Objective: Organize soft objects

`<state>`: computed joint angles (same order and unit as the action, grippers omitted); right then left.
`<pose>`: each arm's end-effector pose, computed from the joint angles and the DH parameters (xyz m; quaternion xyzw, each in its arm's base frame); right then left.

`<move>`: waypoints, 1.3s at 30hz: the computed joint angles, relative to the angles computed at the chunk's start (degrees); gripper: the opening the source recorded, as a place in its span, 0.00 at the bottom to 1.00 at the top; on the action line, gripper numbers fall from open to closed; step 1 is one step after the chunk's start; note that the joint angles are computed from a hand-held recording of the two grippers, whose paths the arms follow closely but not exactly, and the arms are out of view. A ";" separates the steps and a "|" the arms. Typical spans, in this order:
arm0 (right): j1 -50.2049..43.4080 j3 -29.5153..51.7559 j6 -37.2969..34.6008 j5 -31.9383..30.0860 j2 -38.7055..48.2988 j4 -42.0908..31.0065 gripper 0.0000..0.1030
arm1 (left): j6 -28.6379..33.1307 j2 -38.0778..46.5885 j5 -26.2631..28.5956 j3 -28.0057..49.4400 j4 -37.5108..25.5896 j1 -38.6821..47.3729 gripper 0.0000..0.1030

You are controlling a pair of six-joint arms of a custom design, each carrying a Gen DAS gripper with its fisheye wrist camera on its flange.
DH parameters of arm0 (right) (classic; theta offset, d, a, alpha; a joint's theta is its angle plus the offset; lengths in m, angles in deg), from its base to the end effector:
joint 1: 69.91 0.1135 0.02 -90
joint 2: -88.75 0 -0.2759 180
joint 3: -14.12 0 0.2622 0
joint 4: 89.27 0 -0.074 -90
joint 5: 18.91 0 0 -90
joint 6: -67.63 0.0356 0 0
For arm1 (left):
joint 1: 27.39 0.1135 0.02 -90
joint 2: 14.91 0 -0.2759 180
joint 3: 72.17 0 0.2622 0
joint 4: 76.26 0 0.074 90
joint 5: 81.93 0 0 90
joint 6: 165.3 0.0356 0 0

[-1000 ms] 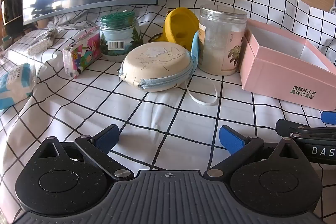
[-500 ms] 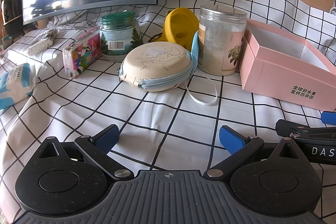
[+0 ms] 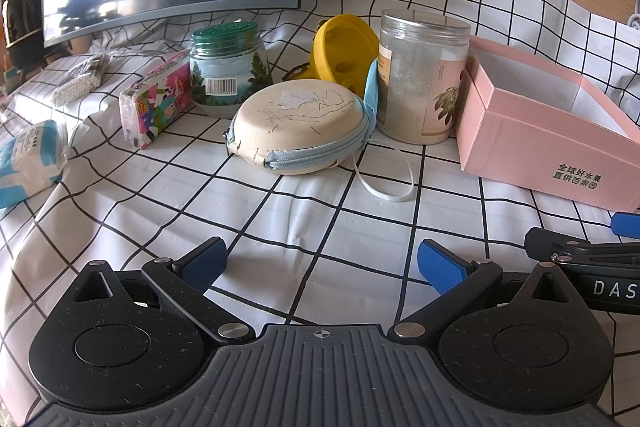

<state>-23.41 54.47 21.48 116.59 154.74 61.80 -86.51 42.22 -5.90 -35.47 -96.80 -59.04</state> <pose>0.1571 0.1287 0.1714 0.0973 0.8810 -0.0607 0.4591 0.1730 -0.0965 0.1825 0.1106 0.8977 -0.0475 0.4238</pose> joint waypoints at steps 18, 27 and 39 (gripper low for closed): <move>0.00 0.03 0.02 0.00 0.00 -0.05 1.00 | -0.12 0.05 0.04 0.00 0.08 -0.03 1.00; 0.04 0.03 0.06 0.03 0.02 -0.05 1.00 | -0.51 -0.90 -1.37 0.20 -1.44 -1.08 1.00; 0.05 0.03 0.06 0.04 0.05 -0.03 1.00 | -0.95 -0.25 -1.79 0.32 -1.00 -1.68 1.00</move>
<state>-23.37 54.50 21.54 116.63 154.79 61.76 -87.46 41.97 -7.69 -35.15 -97.79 -60.72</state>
